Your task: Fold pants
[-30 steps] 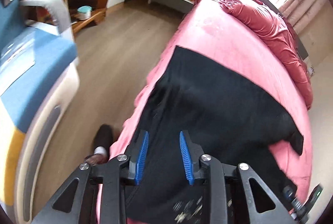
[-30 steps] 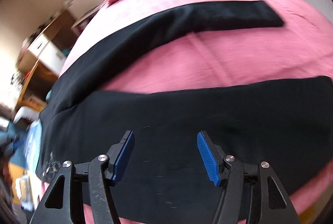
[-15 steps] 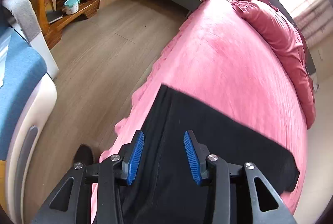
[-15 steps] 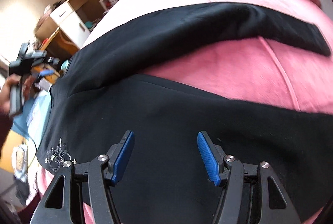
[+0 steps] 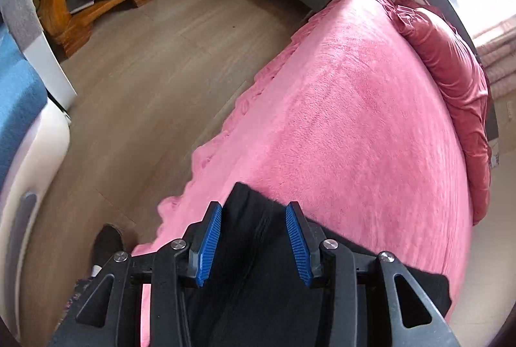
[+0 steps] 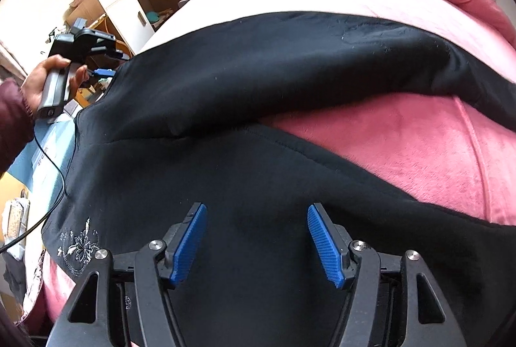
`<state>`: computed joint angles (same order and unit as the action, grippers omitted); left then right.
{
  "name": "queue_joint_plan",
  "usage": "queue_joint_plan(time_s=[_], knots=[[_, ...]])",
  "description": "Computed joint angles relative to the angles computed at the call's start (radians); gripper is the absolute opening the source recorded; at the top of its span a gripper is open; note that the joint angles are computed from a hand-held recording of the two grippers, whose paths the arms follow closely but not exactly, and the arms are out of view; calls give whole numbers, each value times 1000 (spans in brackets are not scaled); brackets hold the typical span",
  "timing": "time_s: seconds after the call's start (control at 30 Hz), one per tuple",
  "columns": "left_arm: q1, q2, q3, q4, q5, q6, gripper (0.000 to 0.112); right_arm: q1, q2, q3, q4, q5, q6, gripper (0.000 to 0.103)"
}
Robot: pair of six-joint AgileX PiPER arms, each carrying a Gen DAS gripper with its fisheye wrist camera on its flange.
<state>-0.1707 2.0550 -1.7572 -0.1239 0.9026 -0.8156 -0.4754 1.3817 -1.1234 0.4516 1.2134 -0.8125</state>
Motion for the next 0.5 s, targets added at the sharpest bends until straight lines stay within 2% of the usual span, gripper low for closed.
queue_joint_plan(time_s=[0.1, 0.17, 0.23, 0.27, 0.37, 0.47, 0.5], knots=[[-17, 44, -73, 30, 43, -6, 40, 23, 0, 15, -8, -22, 20, 67], [-32, 47, -77, 59, 44, 4, 24, 38, -5, 26, -12, -35, 29, 67], [-47, 7, -26, 84, 3, 6, 13, 36, 1, 24, -9, -37, 28, 67], [-52, -19, 4, 87, -22, 8, 11, 36, 3, 19, -7, -33, 31, 67], [-80, -152, 153, 100, -172, 20, 10, 30, 12, 11, 3, -29, 23, 67], [-138, -334, 324, 80, -324, 106, 10, 18, 15, -17, 19, -16, 15, 67], [-164, -385, 361, 92, -346, 121, 10, 10, 19, -35, 28, -6, 12, 67]])
